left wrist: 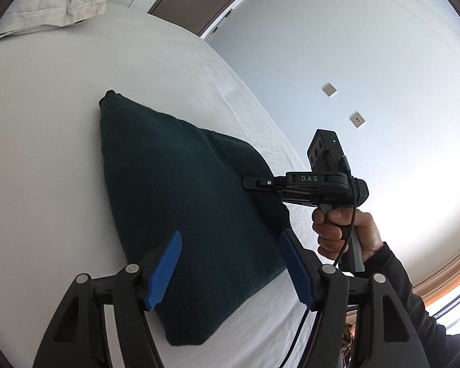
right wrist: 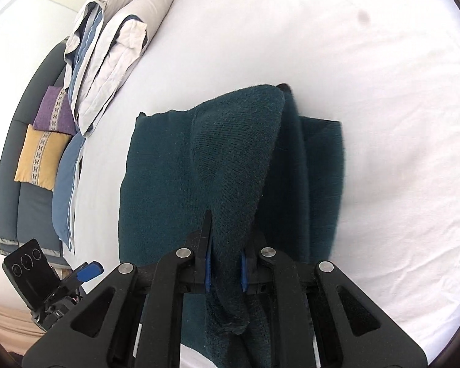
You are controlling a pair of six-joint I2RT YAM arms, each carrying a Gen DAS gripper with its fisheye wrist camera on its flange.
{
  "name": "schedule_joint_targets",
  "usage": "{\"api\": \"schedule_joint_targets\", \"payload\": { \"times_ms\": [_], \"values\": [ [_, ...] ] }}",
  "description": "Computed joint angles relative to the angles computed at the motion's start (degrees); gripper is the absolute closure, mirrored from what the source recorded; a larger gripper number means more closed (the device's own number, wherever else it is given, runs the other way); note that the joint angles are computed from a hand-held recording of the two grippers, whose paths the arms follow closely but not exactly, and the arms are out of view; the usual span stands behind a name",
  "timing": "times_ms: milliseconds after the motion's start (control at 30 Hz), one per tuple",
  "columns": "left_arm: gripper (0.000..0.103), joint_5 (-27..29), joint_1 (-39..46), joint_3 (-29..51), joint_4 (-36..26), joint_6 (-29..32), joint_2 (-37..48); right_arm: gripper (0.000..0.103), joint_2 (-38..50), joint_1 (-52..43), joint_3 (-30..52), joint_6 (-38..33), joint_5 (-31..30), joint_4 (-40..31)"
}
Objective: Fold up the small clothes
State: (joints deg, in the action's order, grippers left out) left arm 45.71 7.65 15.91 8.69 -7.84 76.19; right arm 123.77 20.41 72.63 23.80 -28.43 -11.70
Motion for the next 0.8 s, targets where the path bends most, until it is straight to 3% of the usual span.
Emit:
{"api": "schedule_joint_targets", "payload": {
  "times_ms": [167,267,433,500,567,667,800],
  "values": [
    [0.035,-10.1,-8.2,5.3,7.9,-4.0,12.4,0.092,5.5,-3.0,-0.1,-0.8,-2.6,4.4],
    [0.035,-10.9,-8.5,3.9,12.3,-4.0,15.3,0.091,8.5,-4.7,-2.3,3.7,-7.4,12.1],
    [0.035,-9.1,-6.8,3.3,11.9,-3.8,14.8,0.079,1.3,-3.3,-13.1,7.3,-6.4,19.3],
    [0.035,-10.1,-7.6,3.1,11.3,-4.7,13.4,0.062,-3.5,-2.2,-19.6,7.9,-5.6,22.8],
    [0.034,-11.0,-8.4,1.8,10.9,-4.0,11.5,0.055,-8.7,-2.0,-26.8,8.1,-5.3,25.7],
    [0.034,-13.5,-10.8,0.1,12.0,-3.3,11.5,0.058,-13.1,-1.6,-34.3,7.2,-4.3,26.6],
    [0.035,-15.0,-12.5,-0.3,12.6,-4.3,12.3,0.087,-15.0,-4.4,-42.8,6.8,-3.9,31.4]
  ]
}}
